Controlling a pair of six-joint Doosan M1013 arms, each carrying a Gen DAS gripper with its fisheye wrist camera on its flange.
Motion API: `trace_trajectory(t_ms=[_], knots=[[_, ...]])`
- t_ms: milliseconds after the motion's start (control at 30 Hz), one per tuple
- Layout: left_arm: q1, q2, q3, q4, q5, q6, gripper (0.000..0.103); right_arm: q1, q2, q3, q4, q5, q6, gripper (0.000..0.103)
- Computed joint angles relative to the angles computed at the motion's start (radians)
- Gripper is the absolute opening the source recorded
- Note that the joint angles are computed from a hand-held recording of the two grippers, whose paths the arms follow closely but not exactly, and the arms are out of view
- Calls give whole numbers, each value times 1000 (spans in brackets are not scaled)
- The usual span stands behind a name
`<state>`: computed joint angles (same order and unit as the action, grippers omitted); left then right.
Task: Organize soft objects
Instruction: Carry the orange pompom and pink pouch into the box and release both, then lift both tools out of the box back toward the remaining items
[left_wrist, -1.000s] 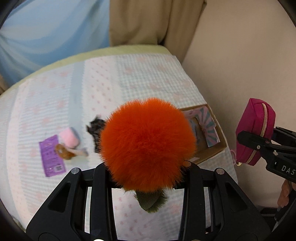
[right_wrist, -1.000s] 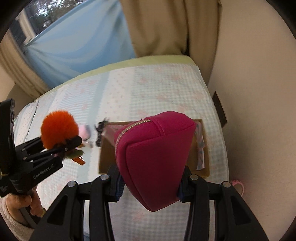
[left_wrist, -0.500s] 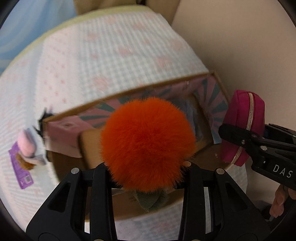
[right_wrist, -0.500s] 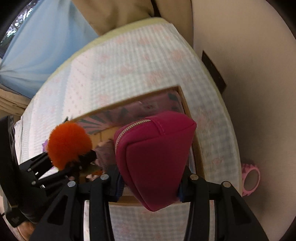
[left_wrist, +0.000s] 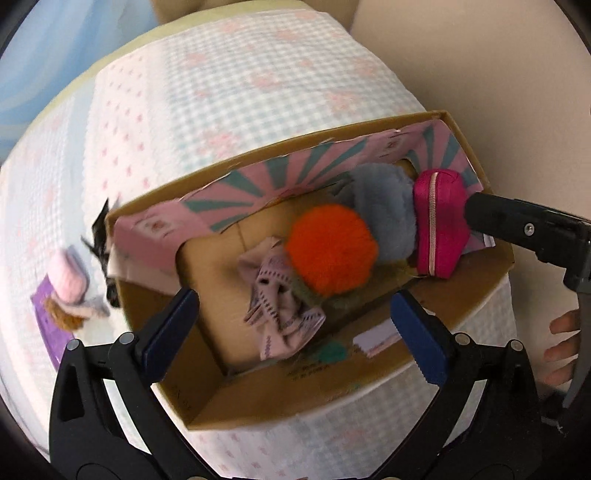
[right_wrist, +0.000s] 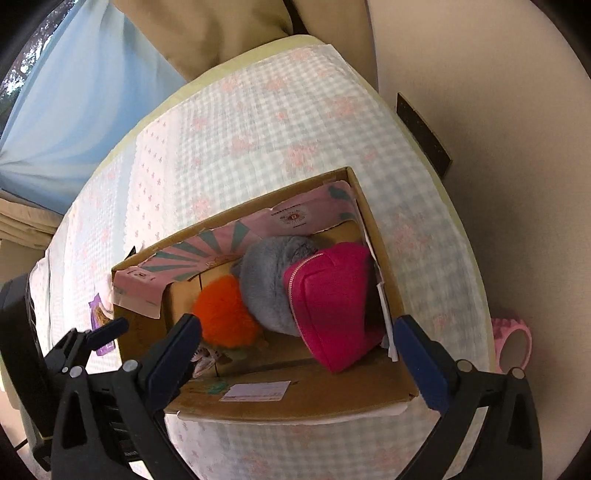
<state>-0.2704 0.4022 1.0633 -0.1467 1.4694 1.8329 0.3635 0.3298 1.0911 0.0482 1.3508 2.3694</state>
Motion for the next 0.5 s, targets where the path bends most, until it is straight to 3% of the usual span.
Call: trace_trajectory(t_ms=[267, 500], knots=[[28, -25, -9, -18, -9, -15, 103, 23, 4, -36, -42, -3, -21, 103], [61, -65, -39, -37, -13, -28, 103, 71, 10, -134, -125, 55, -24, 103]])
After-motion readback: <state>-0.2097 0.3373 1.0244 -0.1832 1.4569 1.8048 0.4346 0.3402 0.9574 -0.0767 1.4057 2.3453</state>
